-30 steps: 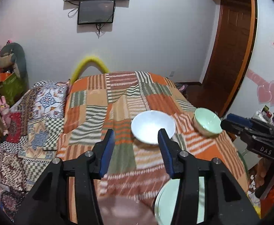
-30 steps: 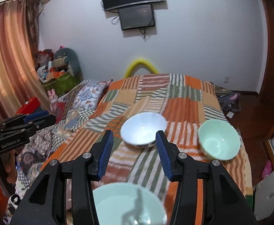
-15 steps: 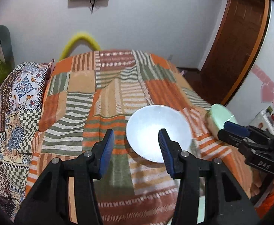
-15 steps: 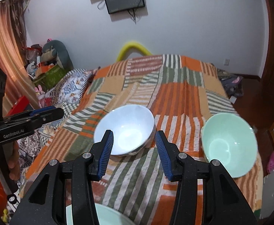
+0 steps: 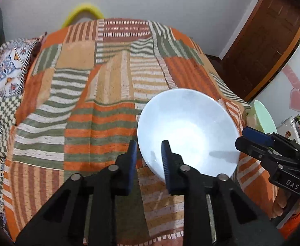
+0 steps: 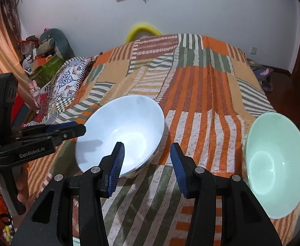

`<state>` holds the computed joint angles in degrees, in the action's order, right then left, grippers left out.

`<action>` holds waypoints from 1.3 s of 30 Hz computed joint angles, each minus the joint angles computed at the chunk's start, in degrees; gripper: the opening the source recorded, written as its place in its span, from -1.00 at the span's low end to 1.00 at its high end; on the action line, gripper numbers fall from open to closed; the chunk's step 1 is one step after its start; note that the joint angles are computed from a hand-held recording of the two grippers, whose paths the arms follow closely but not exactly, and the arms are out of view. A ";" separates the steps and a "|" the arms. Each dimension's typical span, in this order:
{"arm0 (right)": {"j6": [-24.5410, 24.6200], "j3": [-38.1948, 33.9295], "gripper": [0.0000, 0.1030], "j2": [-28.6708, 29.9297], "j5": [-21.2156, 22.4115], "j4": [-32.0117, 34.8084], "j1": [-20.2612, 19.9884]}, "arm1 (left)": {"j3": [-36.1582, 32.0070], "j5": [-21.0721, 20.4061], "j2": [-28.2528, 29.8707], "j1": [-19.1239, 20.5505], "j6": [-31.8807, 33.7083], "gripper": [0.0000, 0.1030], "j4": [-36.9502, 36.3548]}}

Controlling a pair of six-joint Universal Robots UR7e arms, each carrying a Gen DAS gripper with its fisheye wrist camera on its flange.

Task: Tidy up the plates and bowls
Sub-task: 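Move both grippers to the white spotted bowl rim and close them, then lift the white bowl with both grippers and carry it over the pink bowl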

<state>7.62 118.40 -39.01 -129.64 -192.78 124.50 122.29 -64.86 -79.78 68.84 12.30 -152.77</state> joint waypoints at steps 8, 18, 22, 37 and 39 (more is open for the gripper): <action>1.53 -0.06 -0.53 0.28 4.02 2.11 -2.55 | -0.11 -0.18 0.68 0.50 1.15 -0.69 0.22; 2.05 -0.64 -0.58 0.51 2.09 2.76 -1.00 | 1.10 0.78 -1.92 -0.89 0.46 -0.70 2.58; 2.21 -0.20 -0.58 -0.47 1.31 3.18 0.05 | 3.56 1.44 -5.83 -3.36 1.40 -0.70 2.55; 5.64 0.34 -0.58 -3.73 -1.00 6.52 9.67 | 10.89 7.45 -29.52 -14.89 -3.98 -0.70 15.40; 6.05 0.14 -0.58 -3.82 -1.16 7.02 11.34 | 11.51 8.63 -33.30 -16.48 -5.61 -0.69 18.88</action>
